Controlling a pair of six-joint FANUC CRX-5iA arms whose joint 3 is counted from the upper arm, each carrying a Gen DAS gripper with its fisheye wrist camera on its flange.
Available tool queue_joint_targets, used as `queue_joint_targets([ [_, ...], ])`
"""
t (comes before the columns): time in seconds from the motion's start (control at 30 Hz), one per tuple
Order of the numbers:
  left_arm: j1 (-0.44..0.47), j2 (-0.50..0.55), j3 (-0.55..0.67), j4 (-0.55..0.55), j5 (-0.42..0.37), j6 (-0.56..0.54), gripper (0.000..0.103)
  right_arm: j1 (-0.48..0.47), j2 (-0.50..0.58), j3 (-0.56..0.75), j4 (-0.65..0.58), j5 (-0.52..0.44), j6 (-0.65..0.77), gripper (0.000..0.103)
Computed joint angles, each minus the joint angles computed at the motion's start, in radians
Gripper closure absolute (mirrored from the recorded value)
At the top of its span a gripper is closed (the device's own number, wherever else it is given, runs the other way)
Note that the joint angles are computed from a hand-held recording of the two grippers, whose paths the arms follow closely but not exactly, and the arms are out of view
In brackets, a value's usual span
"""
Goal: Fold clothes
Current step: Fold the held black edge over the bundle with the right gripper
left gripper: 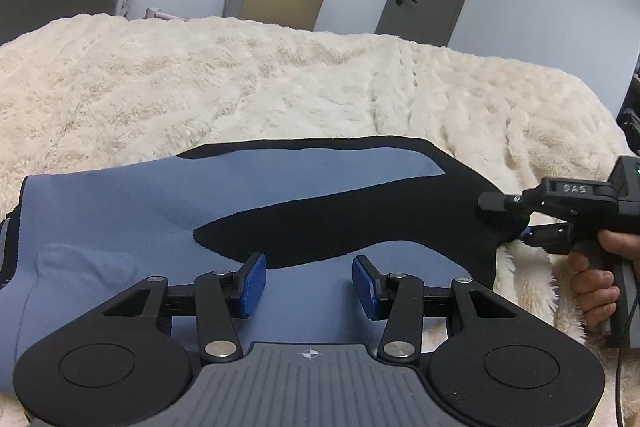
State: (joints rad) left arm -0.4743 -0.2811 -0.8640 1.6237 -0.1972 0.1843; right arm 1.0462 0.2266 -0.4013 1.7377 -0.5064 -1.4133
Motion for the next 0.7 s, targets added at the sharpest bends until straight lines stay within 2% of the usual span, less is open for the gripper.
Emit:
queue_joint_targets([
  [0.03,0.000,0.002,0.003,0.001,0.000,0.007,0.061,0.001,-0.004,-0.004,0.028,-0.009,-0.034,0.070],
  [0.07,-0.003,0.005,0.006,0.002,0.002,0.008,0.061,0.008,-0.010,-0.008,0.044,-0.031,-0.050,0.076],
  [0.13,-0.020,0.013,0.010,0.037,0.017,-0.011,0.061,-0.001,-0.026,-0.023,0.093,-0.022,-0.094,0.078],
  [0.23,-0.032,0.019,0.013,0.038,0.024,-0.009,0.060,0.014,-0.012,-0.008,-0.036,0.036,0.041,0.081],
  [0.27,-0.036,0.016,0.010,0.037,0.028,-0.014,0.060,0.021,-0.001,-0.004,-0.062,0.018,0.044,0.082],
  [0.37,-0.042,0.006,0.002,0.065,0.028,-0.040,0.059,0.002,0.021,-0.007,0.063,-0.038,-0.167,0.077],
  [0.4,-0.040,0.010,0.006,0.065,0.028,-0.040,0.059,-0.001,0.024,-0.004,0.069,-0.034,-0.175,0.079],
  [0.43,-0.035,0.015,0.011,0.059,0.028,-0.035,0.059,0.008,0.031,0.009,0.034,-0.042,-0.130,0.092],
  [0.53,-0.013,0.046,0.042,0.022,0.014,-0.014,0.059,0.070,0.051,0.075,-0.091,-0.165,0.045,0.095],
  [0.6,0.008,0.071,0.064,-0.016,-0.010,0.024,0.059,0.099,0.062,0.111,-0.140,-0.214,0.122,0.095],
  [0.63,0.048,0.102,0.090,-0.097,-0.063,0.102,0.059,0.120,0.074,0.151,-0.190,-0.252,0.210,0.095],
  [0.7,0.067,0.135,0.122,-0.174,-0.081,0.167,0.059,0.149,0.102,0.225,-0.253,-0.302,0.341,0.095],
])
